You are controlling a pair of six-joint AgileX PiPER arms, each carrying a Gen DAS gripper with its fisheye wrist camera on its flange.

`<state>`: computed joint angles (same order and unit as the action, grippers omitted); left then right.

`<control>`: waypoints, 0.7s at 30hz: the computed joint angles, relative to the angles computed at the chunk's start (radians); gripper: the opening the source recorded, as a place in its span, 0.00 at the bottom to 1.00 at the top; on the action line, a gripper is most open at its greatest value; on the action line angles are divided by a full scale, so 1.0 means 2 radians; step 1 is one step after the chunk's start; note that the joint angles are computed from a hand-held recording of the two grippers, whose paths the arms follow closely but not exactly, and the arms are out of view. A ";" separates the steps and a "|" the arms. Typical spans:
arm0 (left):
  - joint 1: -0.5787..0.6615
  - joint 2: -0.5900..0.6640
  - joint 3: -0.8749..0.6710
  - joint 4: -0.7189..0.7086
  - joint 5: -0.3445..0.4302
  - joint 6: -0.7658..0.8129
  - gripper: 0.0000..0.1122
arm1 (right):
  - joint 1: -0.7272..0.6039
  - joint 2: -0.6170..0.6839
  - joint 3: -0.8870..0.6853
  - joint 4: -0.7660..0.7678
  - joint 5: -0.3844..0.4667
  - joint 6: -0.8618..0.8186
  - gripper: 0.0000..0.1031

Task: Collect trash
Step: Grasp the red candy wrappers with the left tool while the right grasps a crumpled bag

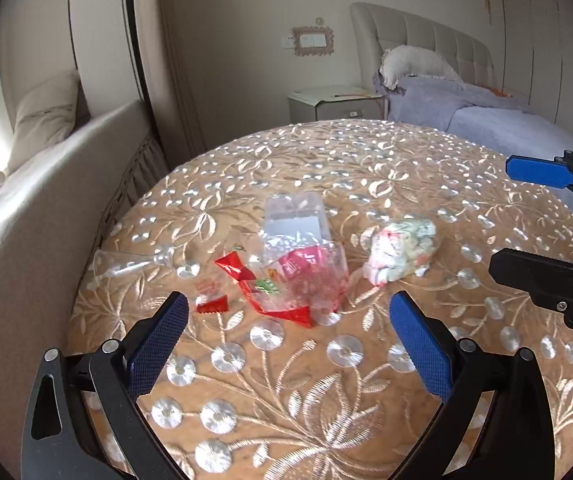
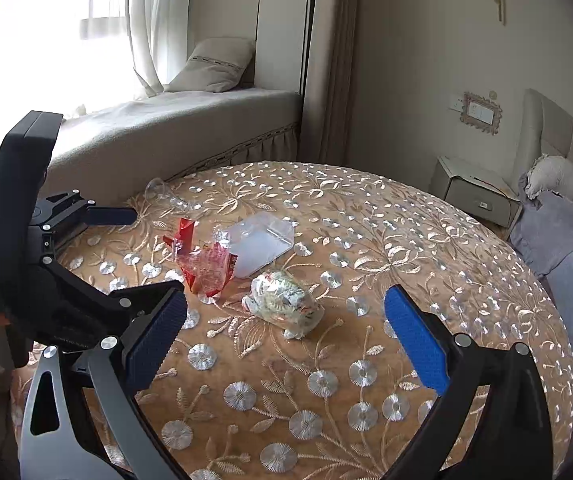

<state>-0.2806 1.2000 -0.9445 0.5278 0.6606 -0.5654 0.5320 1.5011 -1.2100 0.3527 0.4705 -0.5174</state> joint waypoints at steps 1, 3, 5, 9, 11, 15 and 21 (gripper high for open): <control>0.017 0.010 -0.003 -0.016 -0.009 0.021 0.88 | -0.004 0.013 -0.011 0.005 0.008 -0.008 0.96; 0.045 0.028 -0.014 -0.061 -0.021 0.074 0.88 | -0.011 0.040 -0.031 0.012 0.023 -0.021 0.96; 0.067 0.042 -0.024 -0.109 -0.032 0.130 0.88 | -0.013 0.065 -0.053 -0.001 0.041 -0.019 0.96; 0.074 0.073 -0.045 -0.129 -0.032 0.173 0.88 | -0.010 0.104 -0.091 -0.011 0.071 -0.023 0.96; 0.082 0.086 -0.055 -0.152 -0.032 0.197 0.88 | -0.003 0.118 -0.105 -0.029 0.073 -0.016 0.96; 0.106 0.107 -0.072 -0.231 -0.026 0.264 0.88 | 0.005 0.145 -0.134 -0.037 0.090 -0.021 0.85; 0.119 0.122 -0.074 -0.294 -0.021 0.326 0.62 | 0.009 0.172 -0.160 -0.036 0.115 -0.029 0.56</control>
<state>-0.0417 1.4434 -1.0920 -0.0598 0.6189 0.0858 0.5495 1.8460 -1.5292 0.2810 0.7004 -0.5756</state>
